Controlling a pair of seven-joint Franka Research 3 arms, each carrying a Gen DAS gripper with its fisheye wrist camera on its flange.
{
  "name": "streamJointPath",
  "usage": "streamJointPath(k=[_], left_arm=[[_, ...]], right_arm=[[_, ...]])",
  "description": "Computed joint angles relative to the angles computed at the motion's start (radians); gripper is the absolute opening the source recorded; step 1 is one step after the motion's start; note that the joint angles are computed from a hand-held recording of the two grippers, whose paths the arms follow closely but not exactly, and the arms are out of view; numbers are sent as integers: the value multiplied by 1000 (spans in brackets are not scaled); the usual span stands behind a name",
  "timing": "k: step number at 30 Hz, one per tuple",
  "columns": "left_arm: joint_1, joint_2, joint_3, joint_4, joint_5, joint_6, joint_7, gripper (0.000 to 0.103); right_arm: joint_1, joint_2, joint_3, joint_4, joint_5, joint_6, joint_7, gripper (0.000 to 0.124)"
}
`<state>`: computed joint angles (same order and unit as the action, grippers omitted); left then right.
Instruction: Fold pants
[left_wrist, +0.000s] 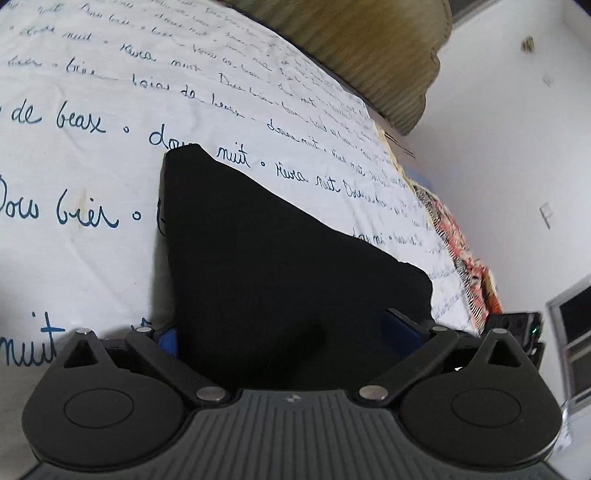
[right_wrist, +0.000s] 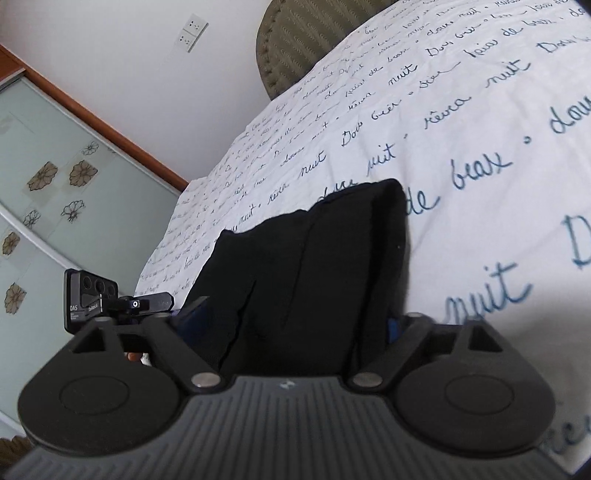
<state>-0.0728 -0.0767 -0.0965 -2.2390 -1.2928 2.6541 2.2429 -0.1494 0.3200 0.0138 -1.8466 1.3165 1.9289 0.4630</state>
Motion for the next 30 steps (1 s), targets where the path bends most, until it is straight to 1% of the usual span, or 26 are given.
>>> streamJointPath(k=[1, 2, 3, 4, 5, 6, 7, 9, 11, 15, 17, 19, 21, 22, 24, 26, 27, 28, 29, 30], left_arm=[[0, 0, 0, 1, -13, 4, 1, 103], [0, 0, -1, 1, -13, 5, -9, 102], [-2, -4, -5, -1, 5, 16, -15, 91], [-18, -10, 1, -8, 68, 43, -47, 57], [-5, -14, -29, -20, 201, 95, -138, 35], [2, -15, -39, -28, 274, 112, -170, 23], [-14, -22, -15, -29, 277, 96, -171, 16], [-28, -44, 14, -36, 169, 70, -95, 14], [-37, -73, 29, -51, 93, 70, -26, 13], [-51, -132, 31, -90, 101, 122, -16, 12], [-62, -173, 40, -117, 124, 170, -18, 12], [-73, -228, 59, -151, 143, 227, -14, 12], [-70, -270, 90, -167, 178, 243, -39, 12], [-63, -293, 111, -172, 201, 222, -64, 12], [-43, -333, 155, -179, 258, 151, -135, 12], [-29, -358, 188, -192, 317, 93, -197, 13], [-20, -357, 194, -199, 358, 78, -227, 14], [-3, -341, 184, -205, 419, 75, -276, 18], [31, -314, 158, -209, 511, 75, -347, 21], [88, -282, 109, -212, 644, 79, -460, 22]], right_arm=[[11, -6, 0, -8, -4, 34, 14, 38], [17, -7, 0, -15, -5, 56, 23, 37], [10, 3, 2, -12, 12, 42, 23, 34], [3, 5, 3, -17, 23, 32, 20, 32], [1, -1, 3, -26, 30, 34, 13, 31], [3, -13, 3, -41, 38, 45, 9, 30], [7, -24, 2, -53, 45, 60, 8, 28], [16, -56, 2, -84, 66, 81, -5, 27], [29, -89, -1, -113, 85, 101, -16, 26], [59, -143, -9, -143, 119, 114, -26, 26], [80, -169, -9, -150, 127, 117, -29, 26], [100, -185, -8, -147, 135, 100, -39, 26], [124, -196, -3, -138, 144, 88, -47, 25], [137, -197, 1, -131, 153, 86, -53, 25], [162, -188, 10, -109, 177, 86, -47, 25], [182, -173, 19, -88, 187, 89, -33, 25], [191, -166, 22, -79, 182, 95, -24, 25], [198, -157, 26, -71, 174, 98, -17, 25], [208, -145, 29, -62, 154, 116, 2, 26], [224, -135, 32, -55, 111, 163, 29, 32]])
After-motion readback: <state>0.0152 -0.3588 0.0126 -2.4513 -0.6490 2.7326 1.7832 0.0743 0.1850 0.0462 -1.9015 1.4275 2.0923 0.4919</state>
